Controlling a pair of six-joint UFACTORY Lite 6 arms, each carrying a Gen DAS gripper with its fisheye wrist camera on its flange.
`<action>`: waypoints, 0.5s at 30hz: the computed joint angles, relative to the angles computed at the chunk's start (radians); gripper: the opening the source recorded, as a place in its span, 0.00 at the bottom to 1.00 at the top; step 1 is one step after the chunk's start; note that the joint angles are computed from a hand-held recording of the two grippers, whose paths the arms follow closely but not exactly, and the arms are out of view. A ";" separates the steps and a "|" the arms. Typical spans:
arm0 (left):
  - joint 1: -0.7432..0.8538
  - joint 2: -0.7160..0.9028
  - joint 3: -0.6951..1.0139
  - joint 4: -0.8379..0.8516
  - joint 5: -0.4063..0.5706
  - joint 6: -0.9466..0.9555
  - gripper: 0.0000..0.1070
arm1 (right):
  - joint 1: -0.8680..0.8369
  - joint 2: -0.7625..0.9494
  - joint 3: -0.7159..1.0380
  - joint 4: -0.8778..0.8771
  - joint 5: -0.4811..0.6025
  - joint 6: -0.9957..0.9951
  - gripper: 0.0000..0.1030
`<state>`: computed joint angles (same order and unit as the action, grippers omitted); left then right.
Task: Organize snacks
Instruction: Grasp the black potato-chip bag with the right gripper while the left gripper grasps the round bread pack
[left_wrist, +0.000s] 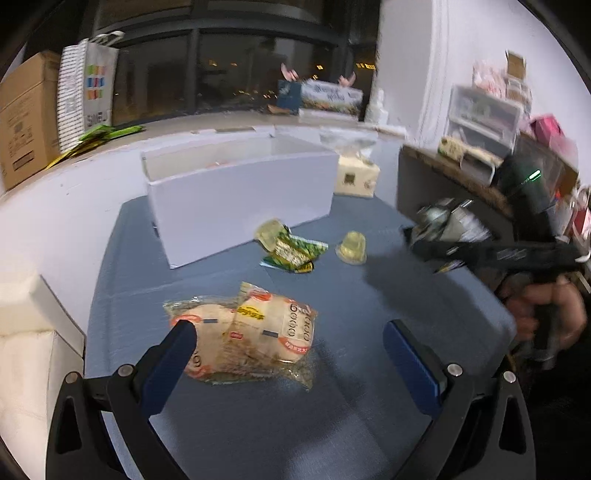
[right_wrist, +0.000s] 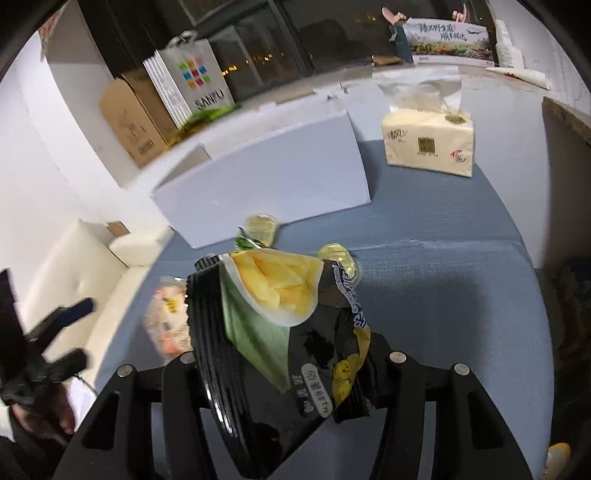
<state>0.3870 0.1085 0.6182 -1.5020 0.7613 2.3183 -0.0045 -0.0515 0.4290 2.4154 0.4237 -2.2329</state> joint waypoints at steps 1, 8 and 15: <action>-0.026 0.016 0.010 -0.013 -0.019 0.008 0.96 | 0.007 -0.048 -0.032 -0.011 -0.001 0.021 0.58; -0.271 0.202 0.105 -0.292 -0.259 0.259 0.96 | 0.014 -0.238 -0.150 -0.016 -0.028 0.048 0.58; -0.328 0.300 0.171 -0.392 -0.335 0.407 0.73 | 0.024 -0.288 -0.191 -0.013 -0.040 0.042 0.58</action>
<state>0.0591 0.4088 0.7895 -1.8945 0.4263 2.7251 0.0197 -0.3391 0.2381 2.4028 0.3839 -2.1911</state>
